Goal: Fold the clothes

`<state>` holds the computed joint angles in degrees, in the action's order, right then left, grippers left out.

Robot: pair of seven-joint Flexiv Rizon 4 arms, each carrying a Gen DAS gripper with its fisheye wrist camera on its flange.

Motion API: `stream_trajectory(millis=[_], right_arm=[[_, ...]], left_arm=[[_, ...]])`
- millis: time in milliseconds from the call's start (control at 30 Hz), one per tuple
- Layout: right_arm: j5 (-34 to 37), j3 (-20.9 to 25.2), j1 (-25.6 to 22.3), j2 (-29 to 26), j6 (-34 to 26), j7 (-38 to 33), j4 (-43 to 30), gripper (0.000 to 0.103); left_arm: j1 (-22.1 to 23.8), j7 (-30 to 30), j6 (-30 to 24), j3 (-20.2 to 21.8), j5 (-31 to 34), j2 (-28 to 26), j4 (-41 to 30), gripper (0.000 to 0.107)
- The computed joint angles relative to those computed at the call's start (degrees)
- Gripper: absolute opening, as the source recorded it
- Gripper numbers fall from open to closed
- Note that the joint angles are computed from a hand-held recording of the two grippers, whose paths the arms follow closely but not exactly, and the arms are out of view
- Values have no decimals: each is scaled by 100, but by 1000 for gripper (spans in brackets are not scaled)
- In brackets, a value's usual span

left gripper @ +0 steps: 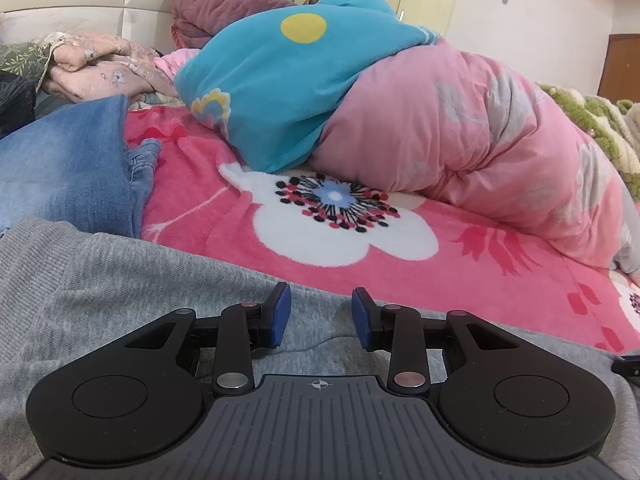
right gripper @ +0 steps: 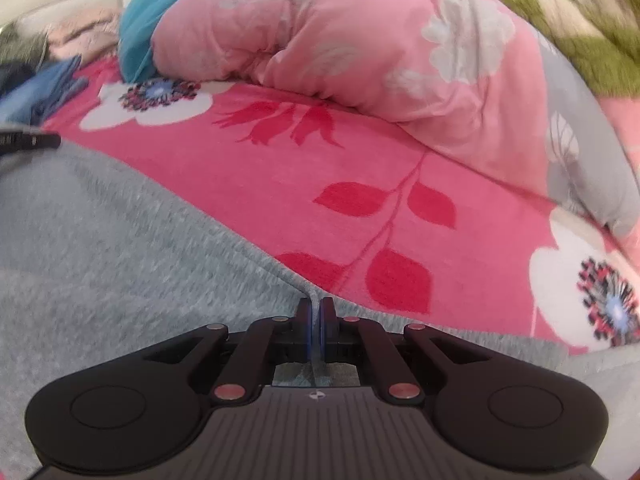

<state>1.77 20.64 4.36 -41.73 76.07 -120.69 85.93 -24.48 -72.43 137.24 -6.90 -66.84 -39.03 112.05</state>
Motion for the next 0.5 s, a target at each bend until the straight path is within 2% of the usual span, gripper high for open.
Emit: stream_trajectory(millis=[133,233,267,300,367,433,500], right_arm=[[126,52,-48,0,-118,58,-63,2],[118,10,-19,47,-50,37,-3,7],[110,11,-23,69,-33,14,20,14],[96,1,-23,109,6,-12,58,31],[50,-30,-20,213,119,-64,151,46],[-6,-55,-22,314,231,-109,243,47],[-27,111,-118,407,267,-280,273,53]], left_arm=[[104,-639,116,35,726,160,358,34],[189,-931,-58,81,1242,295,553,36],[158,-935,-110,120,1273,309,557,36],[131,-937,-161,154,1303,322,562,36],[11,-814,-250,240,1131,325,515,36],[-57,-774,-254,282,976,338,505,36],[-43,-915,-168,285,999,369,568,36]])
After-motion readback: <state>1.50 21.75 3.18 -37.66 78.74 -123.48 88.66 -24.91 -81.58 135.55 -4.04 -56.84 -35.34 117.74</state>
